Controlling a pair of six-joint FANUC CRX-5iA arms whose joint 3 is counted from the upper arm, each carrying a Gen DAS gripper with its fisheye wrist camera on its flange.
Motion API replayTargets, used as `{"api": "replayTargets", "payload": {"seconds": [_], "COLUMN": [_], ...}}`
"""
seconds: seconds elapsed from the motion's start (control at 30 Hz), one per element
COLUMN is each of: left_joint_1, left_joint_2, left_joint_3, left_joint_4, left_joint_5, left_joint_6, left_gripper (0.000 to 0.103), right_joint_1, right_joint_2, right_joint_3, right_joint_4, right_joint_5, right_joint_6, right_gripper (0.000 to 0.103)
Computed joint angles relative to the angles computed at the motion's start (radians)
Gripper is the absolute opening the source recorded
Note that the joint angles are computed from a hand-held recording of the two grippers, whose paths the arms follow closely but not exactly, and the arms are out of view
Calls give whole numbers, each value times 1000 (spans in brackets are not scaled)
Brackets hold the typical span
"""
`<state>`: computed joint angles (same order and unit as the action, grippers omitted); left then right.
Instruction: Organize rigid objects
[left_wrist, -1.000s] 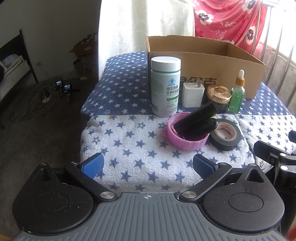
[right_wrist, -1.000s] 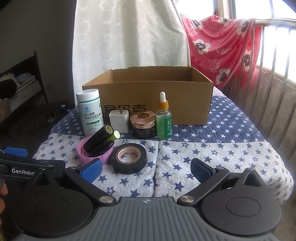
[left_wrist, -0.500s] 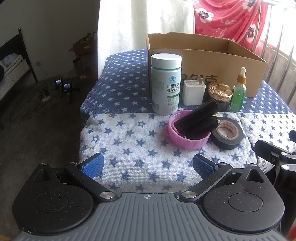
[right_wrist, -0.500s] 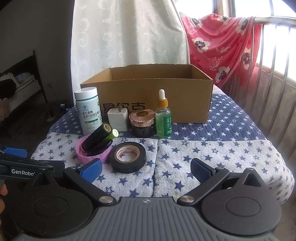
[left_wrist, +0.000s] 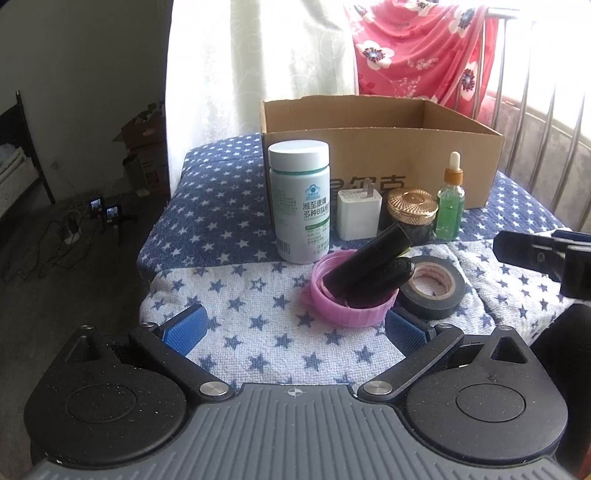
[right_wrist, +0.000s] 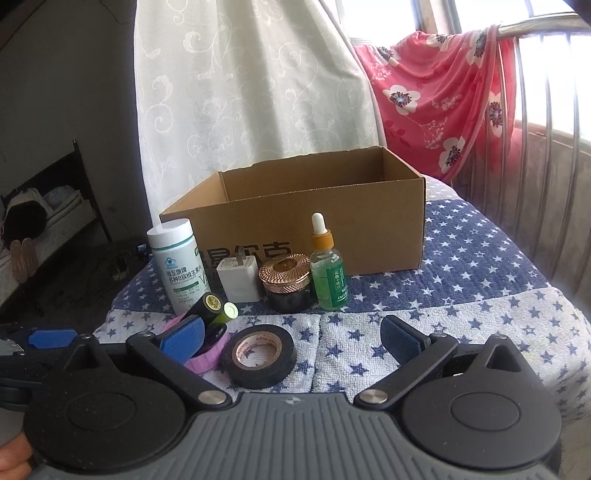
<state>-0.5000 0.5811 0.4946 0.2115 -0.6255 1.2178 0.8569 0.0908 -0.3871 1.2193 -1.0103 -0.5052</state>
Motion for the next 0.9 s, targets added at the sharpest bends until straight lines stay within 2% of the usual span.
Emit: {"api": "replayTargets", "payload": {"seconds": [0.13, 0.17, 0.3, 0.4, 0.63, 0.73, 0.83, 0.9], "left_joint_1": [1, 2, 7, 6, 4, 1, 2, 4], "left_joint_2": [30, 37, 69, 101, 152, 162, 175, 185], "left_joint_3": [14, 17, 27, 63, 123, 130, 147, 159], "left_joint_4": [49, 72, 187, 233, 289, 305, 312, 322], "left_joint_5": [38, 43, 50, 21, -39, -40, -50, -61], "left_joint_6": [-76, -99, -226, -299, -418, -451, -464, -472], "left_gripper": [94, 93, 77, 69, 55, 54, 52, 51], "right_joint_1": [-82, -106, -174, -215, -280, -297, -307, -327], "right_joint_2": [-32, -35, -20, -8, 10, 22, 33, 35], "right_joint_3": [-48, -56, -57, -57, -58, -52, -46, -48], "right_joint_4": [109, 138, 213, 255, 323, 325, 325, 374], "right_joint_5": [168, 220, 367, 456, 569, 606, 622, 646], "right_joint_6": [-106, -134, -183, -220, -303, -311, -308, -347], "right_gripper": [97, 93, 74, 67, 56, 44, 38, 35]}}
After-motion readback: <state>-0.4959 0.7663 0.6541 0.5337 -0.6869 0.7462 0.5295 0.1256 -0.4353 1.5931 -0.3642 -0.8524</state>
